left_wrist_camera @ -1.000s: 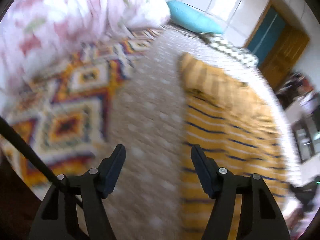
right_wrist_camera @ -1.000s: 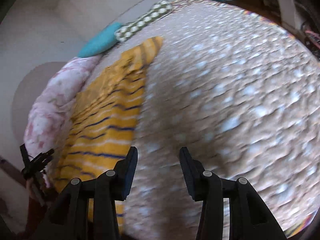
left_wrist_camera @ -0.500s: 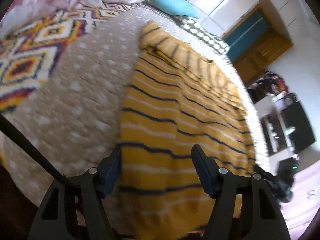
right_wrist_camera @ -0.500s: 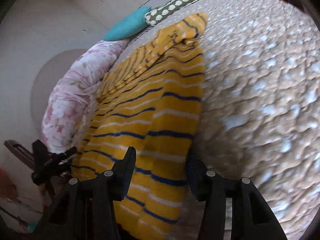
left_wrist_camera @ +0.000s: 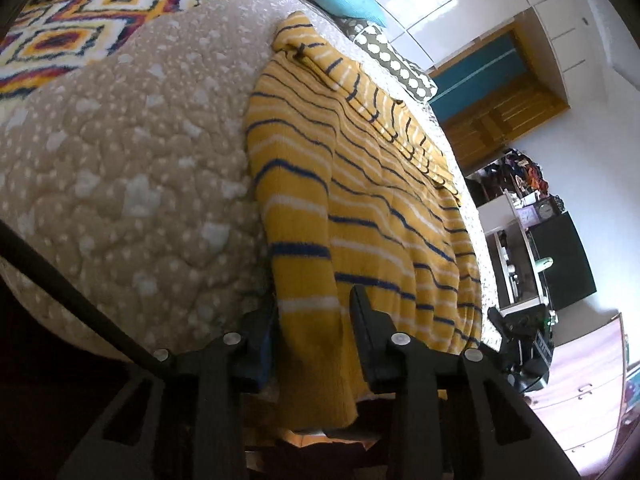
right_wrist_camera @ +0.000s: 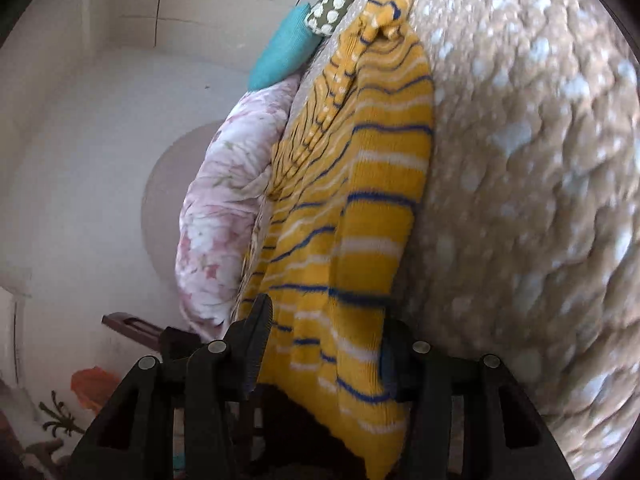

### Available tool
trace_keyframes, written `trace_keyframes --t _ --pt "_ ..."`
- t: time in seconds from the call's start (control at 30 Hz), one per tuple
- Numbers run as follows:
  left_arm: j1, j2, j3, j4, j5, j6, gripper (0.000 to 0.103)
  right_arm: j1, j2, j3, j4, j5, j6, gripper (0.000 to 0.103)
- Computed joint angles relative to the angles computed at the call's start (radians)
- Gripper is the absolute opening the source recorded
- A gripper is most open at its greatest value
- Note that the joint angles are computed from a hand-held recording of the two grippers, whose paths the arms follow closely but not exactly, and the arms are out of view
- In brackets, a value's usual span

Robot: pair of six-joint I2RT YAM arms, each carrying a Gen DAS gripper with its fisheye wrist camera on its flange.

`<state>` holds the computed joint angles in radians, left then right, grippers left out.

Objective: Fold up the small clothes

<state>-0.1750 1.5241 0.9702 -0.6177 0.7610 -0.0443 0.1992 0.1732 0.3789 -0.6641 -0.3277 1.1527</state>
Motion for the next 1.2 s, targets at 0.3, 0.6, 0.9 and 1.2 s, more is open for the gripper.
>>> trace_keyframes --t 0.3,0.6,0.9,1.2 --pt "-0.07 -0.028 0.046 -0.037 -0.178 -0.006 0.009 0.567 0.071 -0.002 0.014 0.45 0.266 0.035" --pt "-0.061 -0.143 0.093 -0.108 -0.229 0.022 0.008 0.72 0.358 0.191 -0.106 0.563 0.243 0.008" --pt "-0.055 -0.309 0.019 -0.177 -0.239 0.113 0.007 1.142 0.467 0.399 -0.347 0.851 0.426 0.008" --pt "-0.104 -0.097 0.223 -0.058 -0.29 0.01 0.007 0.635 0.502 0.43 -0.223 0.567 -0.033 0.008"
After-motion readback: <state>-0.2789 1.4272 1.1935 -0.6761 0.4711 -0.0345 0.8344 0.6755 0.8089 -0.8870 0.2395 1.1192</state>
